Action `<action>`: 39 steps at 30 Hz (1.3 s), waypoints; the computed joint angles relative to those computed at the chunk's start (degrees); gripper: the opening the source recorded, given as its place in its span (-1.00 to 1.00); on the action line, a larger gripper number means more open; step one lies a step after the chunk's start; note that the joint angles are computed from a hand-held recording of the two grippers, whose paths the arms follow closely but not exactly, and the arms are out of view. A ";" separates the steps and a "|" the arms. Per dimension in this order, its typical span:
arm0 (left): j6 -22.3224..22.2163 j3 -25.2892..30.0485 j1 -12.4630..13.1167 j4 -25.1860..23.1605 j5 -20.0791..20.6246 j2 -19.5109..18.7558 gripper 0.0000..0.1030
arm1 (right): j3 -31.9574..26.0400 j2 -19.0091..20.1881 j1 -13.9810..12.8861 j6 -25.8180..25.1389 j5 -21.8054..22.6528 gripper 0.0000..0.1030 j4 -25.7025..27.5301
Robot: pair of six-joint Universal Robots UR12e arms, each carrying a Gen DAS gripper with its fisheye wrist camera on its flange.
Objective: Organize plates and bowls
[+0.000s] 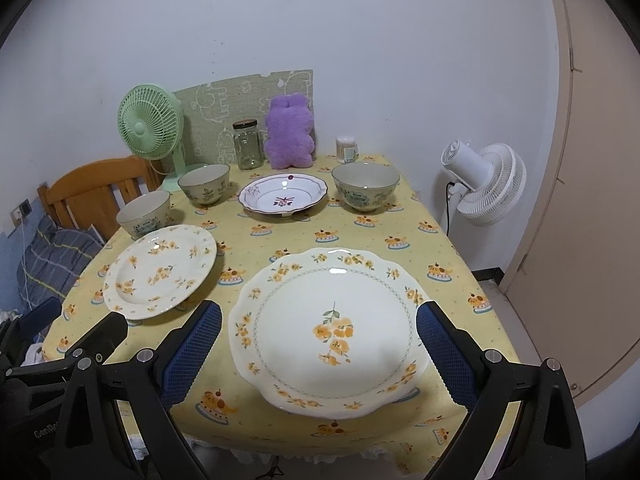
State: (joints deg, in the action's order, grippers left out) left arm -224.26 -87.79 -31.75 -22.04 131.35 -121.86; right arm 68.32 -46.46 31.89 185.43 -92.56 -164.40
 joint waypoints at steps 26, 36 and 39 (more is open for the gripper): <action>0.07 -0.13 0.29 -0.49 0.18 0.01 1.00 | -0.04 -0.03 0.35 -0.15 -0.16 0.93 0.53; 4.29 -0.84 1.89 2.89 -2.42 0.26 0.99 | -3.12 1.41 1.20 1.79 -2.97 0.92 3.46; 5.54 -1.21 2.38 3.94 -2.95 0.47 0.98 | -4.31 1.97 1.63 2.24 -3.90 0.92 4.35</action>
